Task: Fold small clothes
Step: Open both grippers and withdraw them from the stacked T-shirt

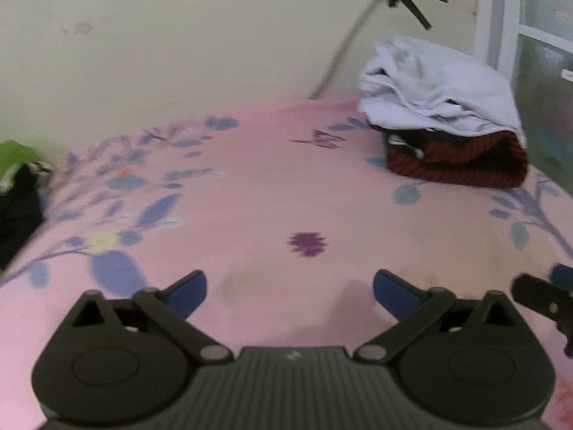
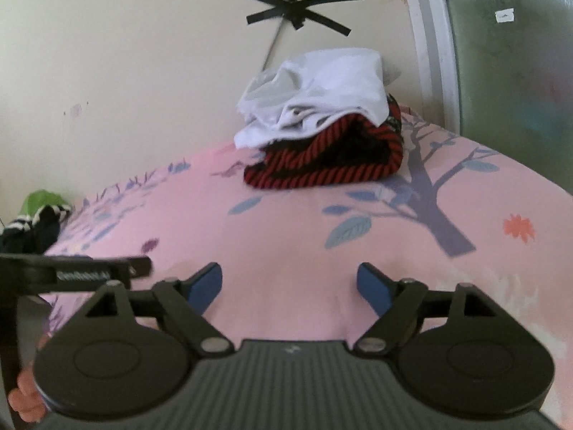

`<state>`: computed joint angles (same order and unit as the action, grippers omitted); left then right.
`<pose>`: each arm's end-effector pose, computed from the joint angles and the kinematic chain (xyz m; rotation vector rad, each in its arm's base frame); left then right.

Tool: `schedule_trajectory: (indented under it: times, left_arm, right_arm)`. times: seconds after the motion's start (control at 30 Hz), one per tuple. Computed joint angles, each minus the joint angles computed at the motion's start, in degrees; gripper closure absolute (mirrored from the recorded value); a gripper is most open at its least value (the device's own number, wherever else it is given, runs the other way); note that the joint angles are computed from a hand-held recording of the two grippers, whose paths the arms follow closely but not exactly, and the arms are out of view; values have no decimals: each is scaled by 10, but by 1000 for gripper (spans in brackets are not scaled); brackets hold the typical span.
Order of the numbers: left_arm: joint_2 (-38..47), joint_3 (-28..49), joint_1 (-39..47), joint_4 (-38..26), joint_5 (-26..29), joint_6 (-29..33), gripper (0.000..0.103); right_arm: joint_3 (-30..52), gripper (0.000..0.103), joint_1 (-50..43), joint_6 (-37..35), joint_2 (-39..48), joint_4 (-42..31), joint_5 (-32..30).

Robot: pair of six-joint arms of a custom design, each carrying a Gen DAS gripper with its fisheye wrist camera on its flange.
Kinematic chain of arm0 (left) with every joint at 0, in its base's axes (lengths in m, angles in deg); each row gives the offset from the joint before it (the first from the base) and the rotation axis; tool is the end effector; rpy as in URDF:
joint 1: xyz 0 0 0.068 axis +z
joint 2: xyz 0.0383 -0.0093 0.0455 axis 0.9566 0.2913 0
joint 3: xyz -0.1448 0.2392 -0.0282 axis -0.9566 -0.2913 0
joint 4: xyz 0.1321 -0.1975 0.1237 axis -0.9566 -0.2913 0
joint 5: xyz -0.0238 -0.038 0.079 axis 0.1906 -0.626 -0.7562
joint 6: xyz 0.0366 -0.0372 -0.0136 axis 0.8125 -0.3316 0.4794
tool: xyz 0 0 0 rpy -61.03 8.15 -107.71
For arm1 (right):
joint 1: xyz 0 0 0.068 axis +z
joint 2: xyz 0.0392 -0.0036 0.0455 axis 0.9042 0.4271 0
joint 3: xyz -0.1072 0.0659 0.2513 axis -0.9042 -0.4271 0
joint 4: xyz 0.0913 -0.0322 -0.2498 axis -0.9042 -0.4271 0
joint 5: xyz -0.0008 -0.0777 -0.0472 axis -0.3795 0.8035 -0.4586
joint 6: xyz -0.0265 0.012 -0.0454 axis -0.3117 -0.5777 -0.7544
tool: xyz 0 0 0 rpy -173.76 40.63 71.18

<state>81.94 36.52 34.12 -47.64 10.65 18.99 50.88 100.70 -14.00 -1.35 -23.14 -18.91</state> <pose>0.2185 -0.1521 0.2205 -0.0719 2.3030 0.0911 0.1976 0.1336 0.2029 -0.0854 2.1620 0.3702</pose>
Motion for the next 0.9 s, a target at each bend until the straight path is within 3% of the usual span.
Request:
schedule_trajectory:
  times: [0.17, 0.57, 0.9]
  left_arm:
    - [-12, -8, -13, -10, -24, 7, 0]
    - [-16, -26, -56, 31, -56, 55, 0]
    - [-21, -30, -58, 32, -61, 49, 0]
  right_arm:
    - [-2, 20, 46, 5, 0, -6, 85]
    - [15, 20, 49, 16, 14, -35, 98]
    - [11, 20, 46, 15, 11, -30, 92]
